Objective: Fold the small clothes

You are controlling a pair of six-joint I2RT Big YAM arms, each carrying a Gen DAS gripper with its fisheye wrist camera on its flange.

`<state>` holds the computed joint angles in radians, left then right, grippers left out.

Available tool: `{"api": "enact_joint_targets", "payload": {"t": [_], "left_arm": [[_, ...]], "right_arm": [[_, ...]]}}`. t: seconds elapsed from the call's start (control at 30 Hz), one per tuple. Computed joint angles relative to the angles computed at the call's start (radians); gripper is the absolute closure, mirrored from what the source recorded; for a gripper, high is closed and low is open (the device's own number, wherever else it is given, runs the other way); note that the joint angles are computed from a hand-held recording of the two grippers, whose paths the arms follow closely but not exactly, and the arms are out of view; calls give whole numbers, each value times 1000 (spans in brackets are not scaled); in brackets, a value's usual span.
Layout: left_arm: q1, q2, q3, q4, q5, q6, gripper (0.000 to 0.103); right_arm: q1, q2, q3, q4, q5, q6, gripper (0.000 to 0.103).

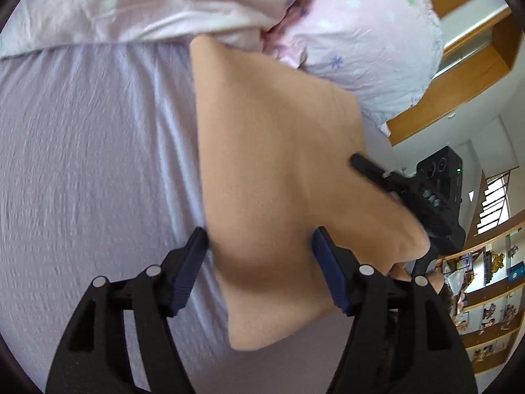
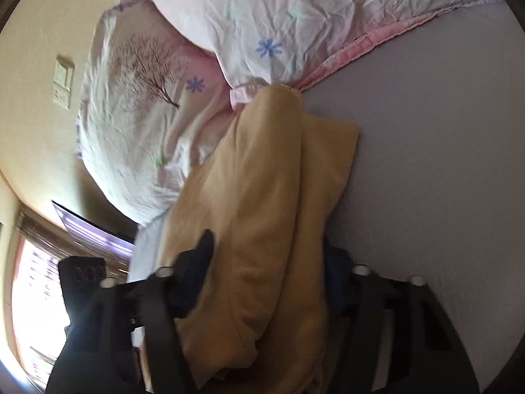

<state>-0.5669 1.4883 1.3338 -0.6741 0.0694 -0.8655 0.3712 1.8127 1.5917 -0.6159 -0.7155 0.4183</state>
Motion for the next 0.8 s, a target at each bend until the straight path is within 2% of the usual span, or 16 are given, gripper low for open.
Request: {"api": "enact_joint_targets", "payload": {"t": [0.03, 0.07, 0.1, 0.17, 0.23, 0.3, 0.33, 0.37, 0.4, 0.43, 0.47, 0.5, 0.57, 0.63, 0.77, 0.8], "left_arm": [[-6, 14, 8, -2, -7, 8, 46], [-21, 10, 4, -8, -52, 24, 60], [-21, 1, -4, 2, -53, 38, 70], [-12, -64, -72, 62, -20, 44, 73], [-17, -144, -127, 67, -49, 59, 73], [-45, -236, -184, 43, -139, 92, 72], [-58, -266, -201, 15, -181, 101, 71], [-73, -290, -210, -40, -243, 101, 68], [-85, -303, -219, -75, -291, 90, 68], [-99, -320, -231, -104, -343, 76, 68], [-116, -342, -246, -124, -390, 58, 67], [-129, -366, -262, -122, -407, 48, 62], [-159, -422, -303, -71, -413, 46, 54], [-184, -430, -312, -16, -404, 70, 51], [-199, -393, -300, 64, -324, 116, 48], [-199, -377, -294, 72, -309, 120, 48]], "right_arm": [[0, -3, -7, 13, -14, 2, 62], [0, -12, -22, 39, -32, 5, 64], [1, -24, -40, 73, -56, 12, 66], [2, -40, -69, 128, -129, 33, 69], [19, -37, -66, 114, -203, 16, 69], [53, -22, -28, 9, -206, -70, 69], [76, -4, 14, -94, -184, -145, 68], [87, 3, 37, -146, -154, -180, 64], [95, -11, 37, -161, -92, -187, 57], [92, -36, 17, -132, -55, -157, 52], [79, -82, -34, -52, -38, -87, 45], [67, -118, -77, 10, -51, -37, 45], [34, -210, -181, 123, -153, 38, 45], [22, -287, -251, 134, -210, 25, 45], [62, -371, -293, 5, -203, -125, 47], [89, -378, -287, -41, -159, -175, 47]]}}
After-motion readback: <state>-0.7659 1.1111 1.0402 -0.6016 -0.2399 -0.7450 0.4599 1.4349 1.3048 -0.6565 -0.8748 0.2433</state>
